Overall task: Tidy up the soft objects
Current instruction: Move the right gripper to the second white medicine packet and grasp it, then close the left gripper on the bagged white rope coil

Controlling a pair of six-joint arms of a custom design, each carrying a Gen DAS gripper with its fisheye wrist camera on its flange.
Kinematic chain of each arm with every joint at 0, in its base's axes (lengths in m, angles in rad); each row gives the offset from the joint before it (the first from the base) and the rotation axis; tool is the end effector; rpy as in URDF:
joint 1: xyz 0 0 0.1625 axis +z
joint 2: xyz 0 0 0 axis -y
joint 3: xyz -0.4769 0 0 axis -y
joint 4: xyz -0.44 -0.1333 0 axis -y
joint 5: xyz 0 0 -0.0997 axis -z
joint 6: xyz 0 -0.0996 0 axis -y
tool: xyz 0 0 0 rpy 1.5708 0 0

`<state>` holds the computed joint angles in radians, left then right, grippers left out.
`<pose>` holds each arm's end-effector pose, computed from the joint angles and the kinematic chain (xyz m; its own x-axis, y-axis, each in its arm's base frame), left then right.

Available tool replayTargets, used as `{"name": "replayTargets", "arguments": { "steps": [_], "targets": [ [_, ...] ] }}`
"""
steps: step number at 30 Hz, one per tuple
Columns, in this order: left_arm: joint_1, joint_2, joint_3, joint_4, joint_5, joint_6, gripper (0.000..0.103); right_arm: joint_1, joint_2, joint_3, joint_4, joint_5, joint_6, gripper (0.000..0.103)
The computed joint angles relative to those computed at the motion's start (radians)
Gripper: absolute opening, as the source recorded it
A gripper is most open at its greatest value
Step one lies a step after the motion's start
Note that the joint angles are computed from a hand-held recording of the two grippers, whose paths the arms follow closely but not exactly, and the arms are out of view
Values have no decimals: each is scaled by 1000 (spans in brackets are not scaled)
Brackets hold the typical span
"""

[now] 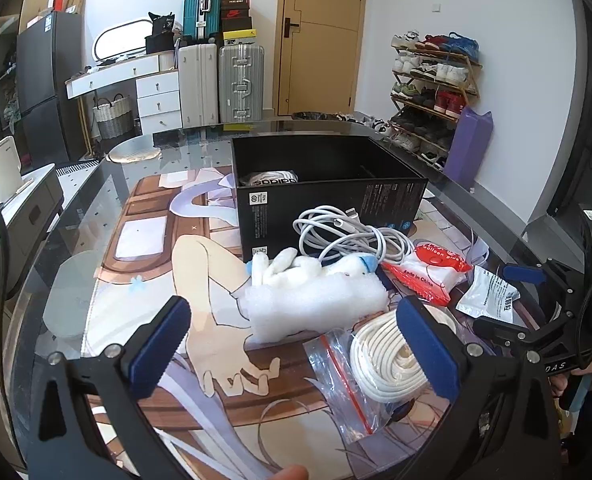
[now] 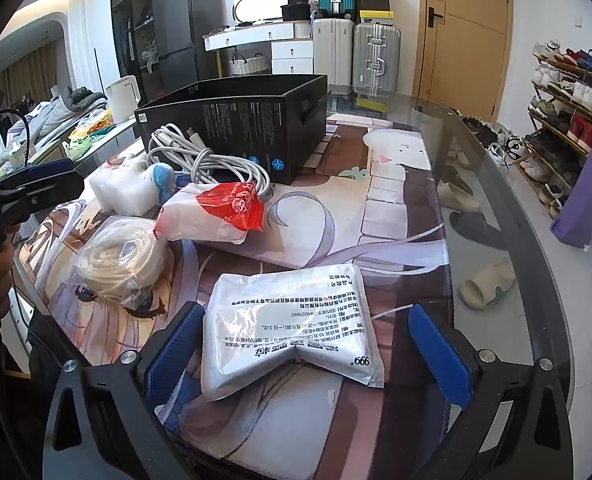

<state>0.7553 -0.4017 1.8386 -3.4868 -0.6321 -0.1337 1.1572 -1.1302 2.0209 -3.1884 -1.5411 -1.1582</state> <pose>-0.3000 -0.5760 -0.0934 -0.7559 0.0926 -0.6481 0.5502 0.6263 -0.5523 -0.1247 -0.6232 0.2436 -0.6453 -0.4730 0.5999 -0.7253 0.6258 -0.2868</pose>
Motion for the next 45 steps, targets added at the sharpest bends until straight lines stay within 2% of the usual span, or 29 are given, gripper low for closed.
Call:
{"name": "replayTargets", "arguments": {
  "steps": [6, 8, 10, 12, 21, 29, 35, 40, 45],
  "targets": [
    [4, 3, -2, 15, -1, -11, 103, -9, -1, 9, -11, 35, -19, 101],
    [4, 4, -3, 17, 0, -10, 103, -11, -7, 18, -4, 53, -36, 93],
    [3, 5, -4, 16, -1, -9, 103, -8, -8, 22, 0, 60, -42, 79],
    [2, 5, -3, 14, -1, -7, 103, -5, -6, 27, -12, 60, -36, 72],
    [-1, 1, -1, 37, -7, -19, 103, -3, -17, 44, -13, 97, -52, 59],
    [-4, 4, -9, 104, -42, -32, 103, -19, -48, 61, -23, 184, -36, 59],
    [-2, 0, -14, 161, -103, -62, 103, -26, -53, 66, -23, 204, -38, 59],
    [0, -1, -16, 162, -174, -100, 103, -30, -55, 71, -32, 215, -38, 59],
    [-17, 17, -39, 191, -162, -102, 103, -32, -56, 71, -35, 216, -35, 59]
  ]
}}
